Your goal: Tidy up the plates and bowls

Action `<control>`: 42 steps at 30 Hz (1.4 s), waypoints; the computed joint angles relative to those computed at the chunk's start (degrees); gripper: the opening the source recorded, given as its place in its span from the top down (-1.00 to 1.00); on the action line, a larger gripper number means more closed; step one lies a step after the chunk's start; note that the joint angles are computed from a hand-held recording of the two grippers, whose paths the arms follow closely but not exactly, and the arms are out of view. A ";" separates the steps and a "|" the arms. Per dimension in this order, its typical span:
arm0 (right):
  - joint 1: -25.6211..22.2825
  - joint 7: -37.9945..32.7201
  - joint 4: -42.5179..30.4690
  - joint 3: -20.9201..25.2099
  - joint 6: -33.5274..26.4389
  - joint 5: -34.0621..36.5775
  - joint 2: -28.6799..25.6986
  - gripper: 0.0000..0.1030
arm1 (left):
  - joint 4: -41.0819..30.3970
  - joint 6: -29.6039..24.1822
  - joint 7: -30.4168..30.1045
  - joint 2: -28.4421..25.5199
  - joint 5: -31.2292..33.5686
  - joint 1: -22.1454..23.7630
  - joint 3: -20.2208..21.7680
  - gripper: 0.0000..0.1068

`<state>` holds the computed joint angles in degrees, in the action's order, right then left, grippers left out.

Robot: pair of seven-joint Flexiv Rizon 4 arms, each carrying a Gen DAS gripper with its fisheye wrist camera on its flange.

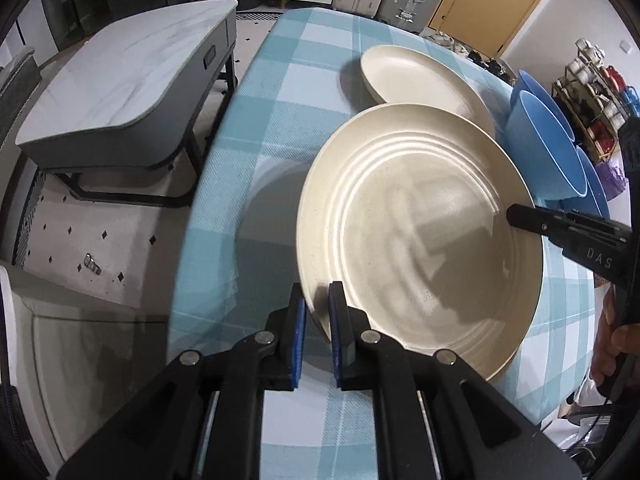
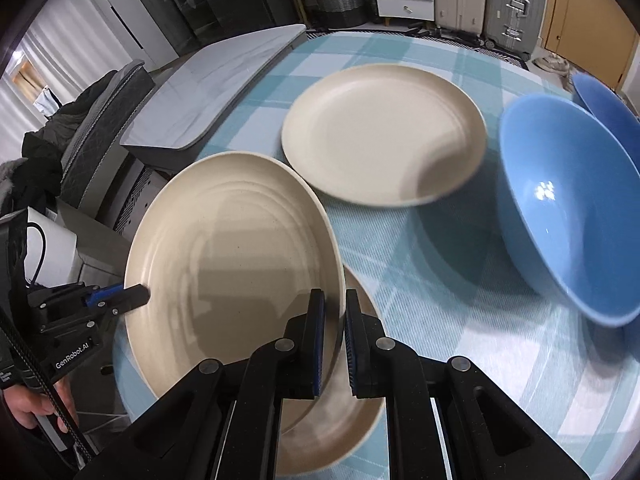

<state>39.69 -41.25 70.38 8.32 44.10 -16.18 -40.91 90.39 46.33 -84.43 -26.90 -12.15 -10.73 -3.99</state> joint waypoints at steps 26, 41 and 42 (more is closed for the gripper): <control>1.34 3.80 12.87 -0.45 1.06 -10.11 5.35 0.76 | 1.40 2.07 -0.63 0.42 7.57 -3.65 1.11 0.81; 1.06 -2.48 7.87 1.00 -4.45 -5.80 3.26 0.69 | 0.93 1.33 -1.12 0.11 7.37 -3.58 1.15 0.81; 0.95 -3.75 6.81 1.49 -5.84 -4.99 2.92 0.69 | 1.03 1.53 -1.19 0.13 7.31 -3.53 1.14 0.81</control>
<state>40.64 -45.00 77.19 9.81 38.26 -21.17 -37.99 91.42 47.85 -85.62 -26.77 -4.84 -14.25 -2.85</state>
